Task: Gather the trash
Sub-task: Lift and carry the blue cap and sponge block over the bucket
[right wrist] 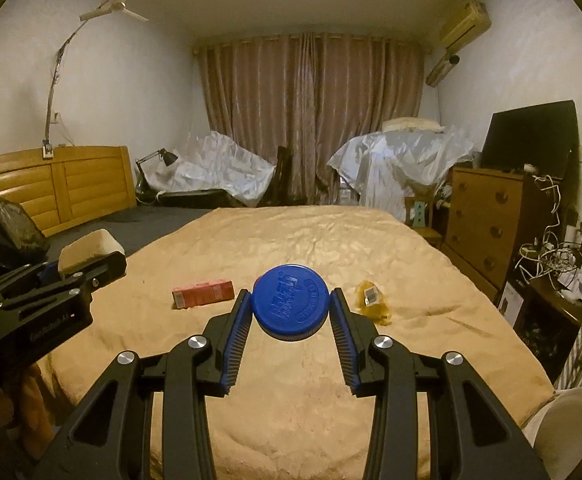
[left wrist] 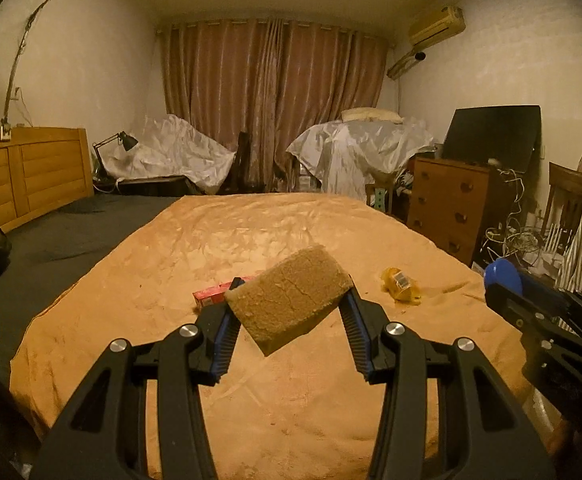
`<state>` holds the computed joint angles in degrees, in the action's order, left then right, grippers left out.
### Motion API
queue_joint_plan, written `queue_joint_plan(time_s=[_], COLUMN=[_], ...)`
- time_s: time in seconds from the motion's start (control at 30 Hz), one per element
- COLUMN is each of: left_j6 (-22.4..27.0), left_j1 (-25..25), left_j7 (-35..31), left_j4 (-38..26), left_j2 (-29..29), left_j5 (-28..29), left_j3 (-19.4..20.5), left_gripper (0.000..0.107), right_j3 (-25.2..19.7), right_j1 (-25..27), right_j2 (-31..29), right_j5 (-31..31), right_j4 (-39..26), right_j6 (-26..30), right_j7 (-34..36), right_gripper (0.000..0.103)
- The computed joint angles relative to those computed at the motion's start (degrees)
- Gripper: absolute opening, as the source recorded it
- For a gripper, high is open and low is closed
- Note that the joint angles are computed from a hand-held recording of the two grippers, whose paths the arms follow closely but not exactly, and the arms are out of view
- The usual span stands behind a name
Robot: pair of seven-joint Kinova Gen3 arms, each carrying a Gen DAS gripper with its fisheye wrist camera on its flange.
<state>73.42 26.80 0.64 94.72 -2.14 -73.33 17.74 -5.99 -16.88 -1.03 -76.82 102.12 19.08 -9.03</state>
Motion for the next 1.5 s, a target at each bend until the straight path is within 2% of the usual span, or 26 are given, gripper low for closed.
queue_joint_plan(time_s=[0.23, 0.47, 0.6, 0.9, 1.07, 1.17, 1.5], left_j6=[1.1, 1.2, -0.7, -8.2, -13.2, -16.1, -23.0], left_j1=[1.2, 2.1, 2.3, 3.9, 6.3, 8.1, 11.3], left_j7=[0.3, 0.7, -0.3, -5.8, -9.9, -13.7, -29.5], left_j4=[-0.6, -0.6, -1.4, -7.4, -12.0, -16.2, -30.7], left_j2=[0.8, 1.3, 1.9, 5.6, 9.1, 12.0, 21.5], left_j5=[-0.8, -1.0, -0.9, 0.6, 2.4, 4.1, 15.4], left_j3=[0.1, -0.1, -0.6, -2.4, -4.2, -5.2, -6.6], left_gripper=[0.046, 0.046, 0.046, 0.046, 0.046, 0.046, 0.046], right_j3=[0.9, 1.7, 2.4, 7.0, 11.3, 14.1, 19.7], right_j1=[-0.5, -1.3, -1.2, 2.2, 6.1, 9.1, 25.2], right_j2=[-1.4, -2.2, -2.6, -4.4, -5.3, -4.7, 2.5], right_j5=[1.3, 7.2, 11.0, 22.7, 26.2, 26.1, 27.1], right_j4=[0.6, -0.3, -1.1, -3.9, -5.6, -7.3, -17.2], right_j6=[0.2, 0.4, 0.5, 5.3, 9.3, 12.9, 28.0], right_j7=[-1.4, -7.3, -10.9, -21.9, -24.2, -23.4, -22.9], right_gripper=[0.041, 0.041, 0.041, 0.041, 0.041, 0.041, 0.041])
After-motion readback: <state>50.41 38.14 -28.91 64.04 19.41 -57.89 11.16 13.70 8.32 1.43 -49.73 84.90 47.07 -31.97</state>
